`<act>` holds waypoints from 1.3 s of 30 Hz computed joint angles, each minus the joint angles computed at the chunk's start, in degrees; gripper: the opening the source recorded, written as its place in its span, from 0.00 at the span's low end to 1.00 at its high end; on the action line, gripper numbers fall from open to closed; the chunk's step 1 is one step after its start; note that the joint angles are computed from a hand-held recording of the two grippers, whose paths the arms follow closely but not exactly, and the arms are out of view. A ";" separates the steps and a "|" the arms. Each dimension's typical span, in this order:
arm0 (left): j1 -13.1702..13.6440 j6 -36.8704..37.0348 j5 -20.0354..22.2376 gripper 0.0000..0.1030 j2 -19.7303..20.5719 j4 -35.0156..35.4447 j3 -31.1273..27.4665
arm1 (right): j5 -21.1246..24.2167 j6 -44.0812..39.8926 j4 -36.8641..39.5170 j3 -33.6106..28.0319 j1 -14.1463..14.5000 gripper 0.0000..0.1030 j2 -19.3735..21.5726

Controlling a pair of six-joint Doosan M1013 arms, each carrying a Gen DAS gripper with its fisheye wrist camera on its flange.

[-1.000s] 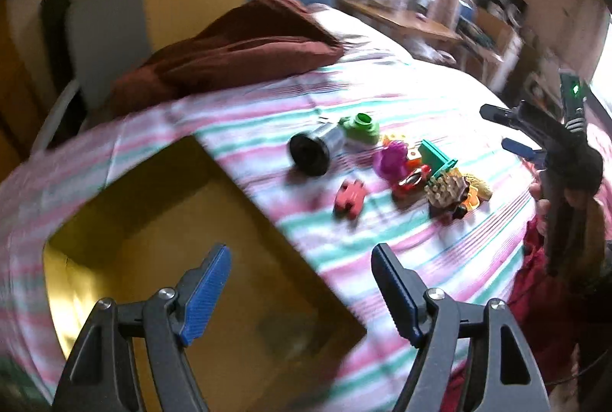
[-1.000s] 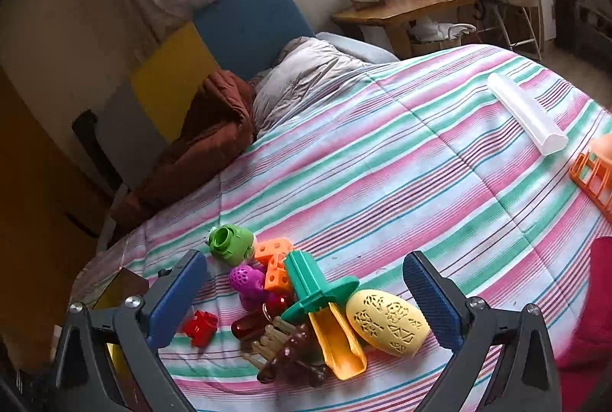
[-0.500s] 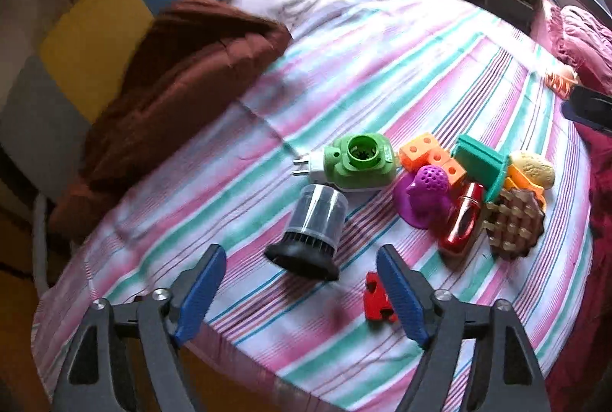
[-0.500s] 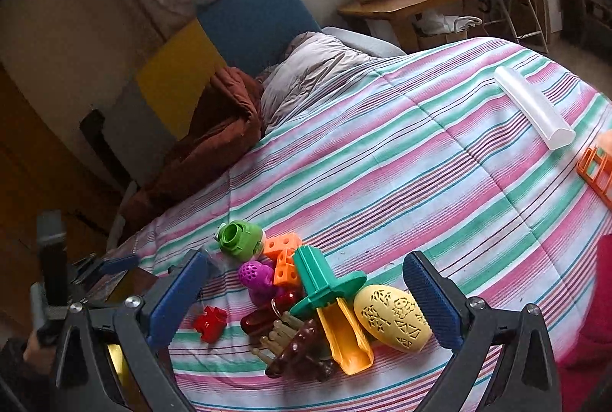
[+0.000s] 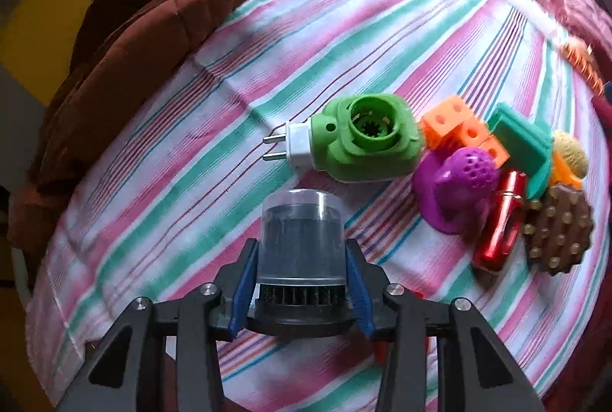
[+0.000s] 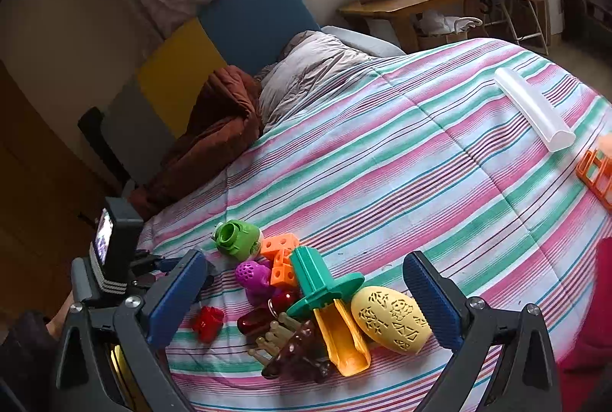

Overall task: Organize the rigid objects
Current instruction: 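Grasp the black-and-clear cylinder with the left tool and carry it to the tray, then lower the cylinder into the tray and open the left tool while the right tool grasps the red puzzle piece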

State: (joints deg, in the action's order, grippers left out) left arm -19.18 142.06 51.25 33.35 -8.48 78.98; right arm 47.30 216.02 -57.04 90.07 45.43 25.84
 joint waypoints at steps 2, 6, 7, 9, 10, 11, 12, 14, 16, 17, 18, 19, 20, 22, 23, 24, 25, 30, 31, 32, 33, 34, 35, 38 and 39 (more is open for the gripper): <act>1.30 1.83 -0.74 0.43 -1.28 -4.30 1.37 | 0.08 -0.53 -0.05 -0.15 0.04 1.00 0.09; 4.52 2.80 -2.26 0.43 -4.23 -11.96 4.07 | -1.27 -3.57 1.37 -0.62 -0.17 1.00 0.37; 5.60 2.87 -2.07 0.43 -5.03 -14.39 4.70 | -2.44 -4.93 1.62 -0.71 -0.25 1.00 0.43; 7.41 3.29 -2.39 0.43 -6.69 -17.99 6.13 | -5.02 -8.46 2.03 -1.22 -0.30 1.00 0.79; 8.53 3.92 -2.62 0.43 -7.75 -19.94 7.12 | -7.20 -11.85 2.69 -1.73 -0.36 1.00 1.14; 9.67 4.78 -2.52 0.43 -8.71 -21.68 7.94 | -8.73 -16.40 4.07 -2.69 -0.32 0.99 1.74; 10.59 5.32 -2.52 0.43 -9.48 -22.80 8.51 | -9.53 -20.66 5.44 -3.71 -0.18 0.96 2.39; 12.11 6.25 -2.88 0.43 -11.01 -24.56 9.86 | -12.17 -33.20 10.72 -6.48 0.06 0.90 4.12; 13.86 7.35 -2.90 0.43 -12.36 -26.92 11.67 | -12.78 -45.63 17.95 -9.49 0.23 0.89 5.97; 14.42 6.98 -2.55 0.43 -12.46 -27.61 11.82 | -11.10 -52.97 21.90 -11.87 0.39 0.89 7.33; 15.40 6.67 -2.14 0.43 -12.84 -28.36 12.47 | -9.67 -58.46 24.94 -13.83 0.43 0.89 8.45; 16.02 6.23 -2.10 0.43 -13.06 -28.66 12.97 | -8.14 -64.87 28.79 -16.16 0.31 0.89 9.81; 16.94 5.76 -2.29 0.43 -13.34 -28.88 13.65 | -6.35 -69.60 31.57 -18.28 0.19 0.89 11.08; 18.41 5.01 -2.55 0.43 -13.52 -29.49 14.59 | -1.65 -77.10 35.41 -22.25 -0.18 0.88 13.57; 19.19 4.45 -2.50 0.43 -13.59 -29.86 15.00 | 0.26 -80.21 37.29 -23.93 -0.41 0.88 14.66; 20.14 3.76 -2.49 0.43 -13.66 -30.24 15.37 | 1.93 -83.10 39.31 -25.53 -0.74 0.88 15.77; 20.72 3.23 -2.69 0.43 -13.72 -30.38 15.68 | 3.53 -85.45 40.93 -26.86 -1.10 0.88 16.75; 23.60 -1.46 -4.80 0.43 -12.94 -28.51 15.55 | 8.73 -86.81 42.35 -30.80 -2.39 0.84 19.93; 24.15 -3.47 -5.17 0.43 -12.44 -28.04 15.03 | 8.42 -86.03 42.89 -30.71 -2.74 0.78 20.04; 24.68 -5.16 -5.32 0.43 -11.90 -27.85 14.43 | 7.89 -85.65 43.66 -30.48 -3.01 0.53 20.06; 25.08 -7.29 -6.10 0.43 -11.24 -27.30 13.72 | 7.91 -85.20 43.97 -30.64 -3.14 0.47 20.35; 25.18 -9.47 -7.17 0.43 -10.78 -26.03 13.19 | 6.38 -83.73 42.66 -29.79 -2.98 0.47 19.98; 25.25 -11.61 -7.72 0.43 -10.16 -24.69 12.47 | 5.80 -82.89 41.95 -29.25 -2.85 0.47 19.77; 25.30 -18.25 -8.89 0.43 -8.22 -21.02 10.27 | 3.85 -81.27 40.17 -27.42 -2.55 0.47 18.96; 25.09 -20.88 -9.63 0.43 -7.74 -18.99 9.72 | 3.28 -81.11 40.35 -27.00 -2.65 0.47 18.72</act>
State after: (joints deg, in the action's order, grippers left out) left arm 5.91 121.18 41.61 25.62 -27.47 88.69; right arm 50.57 134.91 -16.69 63.08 42.78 44.56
